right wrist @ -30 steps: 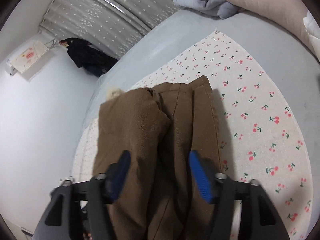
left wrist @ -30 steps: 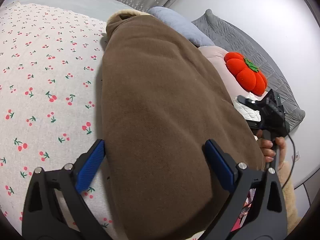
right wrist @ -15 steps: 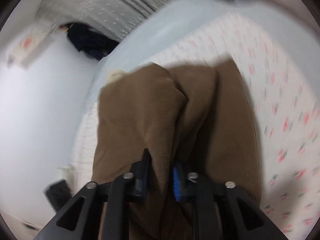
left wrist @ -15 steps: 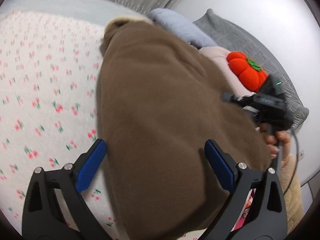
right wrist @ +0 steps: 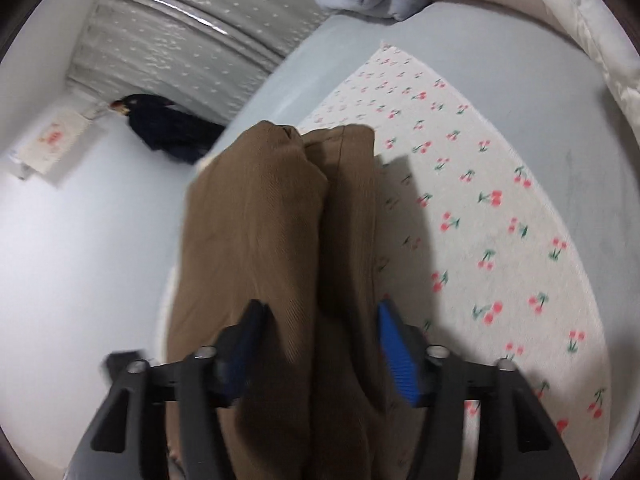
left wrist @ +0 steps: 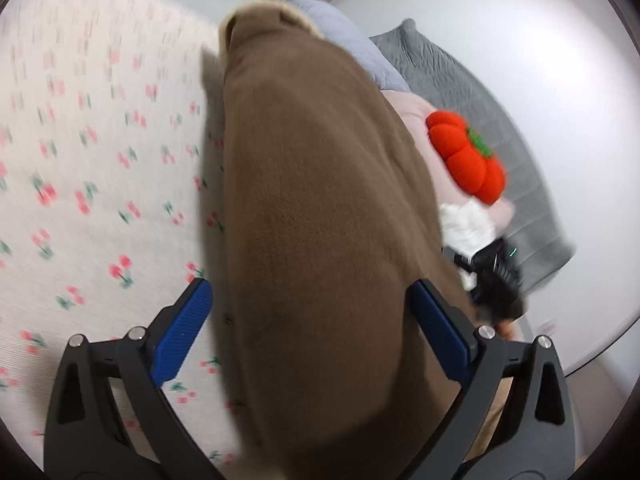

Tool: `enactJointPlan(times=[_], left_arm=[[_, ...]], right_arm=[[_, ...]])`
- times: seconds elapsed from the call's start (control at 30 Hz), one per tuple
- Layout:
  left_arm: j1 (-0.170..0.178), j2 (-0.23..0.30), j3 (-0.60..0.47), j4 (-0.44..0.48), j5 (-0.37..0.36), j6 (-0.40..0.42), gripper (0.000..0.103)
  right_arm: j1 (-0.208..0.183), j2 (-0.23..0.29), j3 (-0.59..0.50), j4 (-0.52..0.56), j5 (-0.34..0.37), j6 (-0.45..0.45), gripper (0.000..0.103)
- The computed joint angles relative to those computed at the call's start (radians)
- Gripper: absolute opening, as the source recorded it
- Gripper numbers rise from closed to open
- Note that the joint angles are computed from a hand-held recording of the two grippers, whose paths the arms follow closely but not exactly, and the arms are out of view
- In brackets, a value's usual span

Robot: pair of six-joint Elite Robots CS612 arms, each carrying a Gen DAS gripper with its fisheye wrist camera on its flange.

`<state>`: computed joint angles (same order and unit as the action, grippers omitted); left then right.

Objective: Fold large clothes

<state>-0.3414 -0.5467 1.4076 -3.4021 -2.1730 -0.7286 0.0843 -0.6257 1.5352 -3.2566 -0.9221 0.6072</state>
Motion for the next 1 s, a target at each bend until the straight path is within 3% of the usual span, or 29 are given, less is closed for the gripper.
enactJointPlan(times=[0.03,0.1,0.13,0.2,0.23,0.27,0.3,0.37,0.47,0.63,0.73,0.8,0.87,0.9,0.93,1.0], left_arm=[[0.01,0.027,-0.034,-0.005,-0.069,-0.064,0.1],[0.013,0.058,-0.071,-0.015,-0.13,-0.144,0.1],[0.01,0.061,-0.074,-0.017,-0.132,-0.153,0.1],[0.001,0.053,-0.07,0.006,-0.113,-0.131,0.094],[-0.006,0.037,-0.053,0.029,-0.085,-0.104,0.084],[-0.013,0.009,-0.026,0.065,-0.042,-0.055,0.077],[-0.017,-0.013,-0.005,0.08,-0.018,-0.025,0.064],[-0.019,-0.044,0.023,0.097,0.001,-0.011,0.056],[-0.026,-0.106,0.085,0.112,0.041,0.021,0.053],[-0.006,-0.209,0.232,0.082,0.044,0.054,0.053],[0.009,-0.266,0.335,0.072,0.052,0.062,0.056],[0.007,-0.288,0.387,0.11,0.104,0.082,0.063],[-0.013,-0.304,0.409,0.223,0.23,0.135,0.07],[-0.024,-0.306,0.422,0.233,0.29,0.15,0.075],[-0.031,-0.31,0.437,0.202,0.331,0.157,0.078],[-0.049,-0.33,0.467,0.137,0.416,0.187,0.078]], right_arm=[[-0.005,0.001,0.004,-0.004,0.033,0.009,0.077],[-0.014,0.021,-0.016,0.001,0.142,0.05,0.079],[-0.017,0.036,-0.036,0.03,0.178,0.057,0.079],[-0.005,0.047,-0.045,0.073,0.167,0.051,0.079],[-0.001,0.061,-0.059,0.081,0.172,0.064,0.072],[0.002,0.079,-0.076,0.076,0.197,0.097,0.051],[0.005,0.1,-0.092,0.043,0.224,0.139,0.046],[0.013,0.096,-0.085,-0.016,0.208,0.151,0.03],[0.034,0.065,-0.07,-0.077,0.195,0.126,0.027],[0.075,-0.007,-0.033,-0.036,0.191,0.025,0.027],[0.099,-0.02,-0.014,-0.039,0.242,-0.013,0.028],[0.118,-0.018,-0.008,0.0,0.263,-0.052,0.032],[0.139,-0.017,-0.018,0.132,0.217,-0.123,0.045],[0.149,-0.016,-0.023,0.21,0.17,-0.143,0.051],[0.156,-0.015,-0.028,0.269,0.119,-0.156,0.068],[0.163,-0.013,-0.029,0.283,0.074,-0.141,0.073]])
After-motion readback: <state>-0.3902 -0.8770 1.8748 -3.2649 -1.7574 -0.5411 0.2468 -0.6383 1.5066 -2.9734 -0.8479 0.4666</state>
